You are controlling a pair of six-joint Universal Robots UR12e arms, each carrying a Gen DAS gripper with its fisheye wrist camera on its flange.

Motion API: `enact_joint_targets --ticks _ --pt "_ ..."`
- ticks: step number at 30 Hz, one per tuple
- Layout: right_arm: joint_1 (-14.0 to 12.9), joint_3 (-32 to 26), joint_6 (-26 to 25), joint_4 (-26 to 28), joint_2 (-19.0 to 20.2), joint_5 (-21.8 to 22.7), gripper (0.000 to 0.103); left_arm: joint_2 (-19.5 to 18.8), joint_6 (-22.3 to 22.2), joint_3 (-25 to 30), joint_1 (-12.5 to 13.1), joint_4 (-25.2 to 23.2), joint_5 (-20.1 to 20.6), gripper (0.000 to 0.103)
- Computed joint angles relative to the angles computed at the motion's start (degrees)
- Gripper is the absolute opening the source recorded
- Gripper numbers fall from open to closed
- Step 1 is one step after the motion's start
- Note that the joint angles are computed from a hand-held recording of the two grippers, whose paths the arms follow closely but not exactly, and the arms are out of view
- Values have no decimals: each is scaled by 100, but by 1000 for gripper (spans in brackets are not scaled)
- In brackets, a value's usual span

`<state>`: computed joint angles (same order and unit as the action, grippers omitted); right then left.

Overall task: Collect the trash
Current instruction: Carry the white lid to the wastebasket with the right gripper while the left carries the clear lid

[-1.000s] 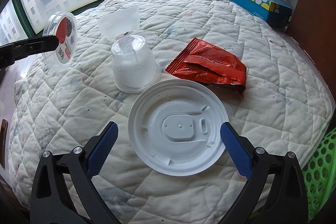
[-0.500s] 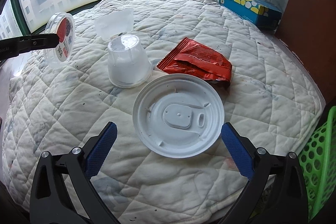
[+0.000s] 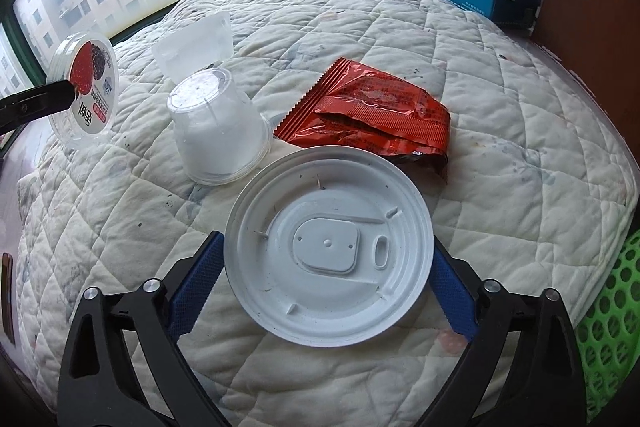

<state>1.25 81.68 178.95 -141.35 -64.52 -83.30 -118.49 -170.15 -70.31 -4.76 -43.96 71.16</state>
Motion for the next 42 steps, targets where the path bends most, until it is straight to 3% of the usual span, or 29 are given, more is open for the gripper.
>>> enact_joint_targets --ticks 19,27,42 --pt "-330 605 243 -624 -831 85 93 125 143 130 -318 164 -298 10" --pt "-652 1010 552 -959 -1244 -187 93 77 278 348 -589 137 -496 10" --pt "-1313 1620 1078 -1082 -1774 -686 94 -86 658 790 -1074 -135 -835 10"
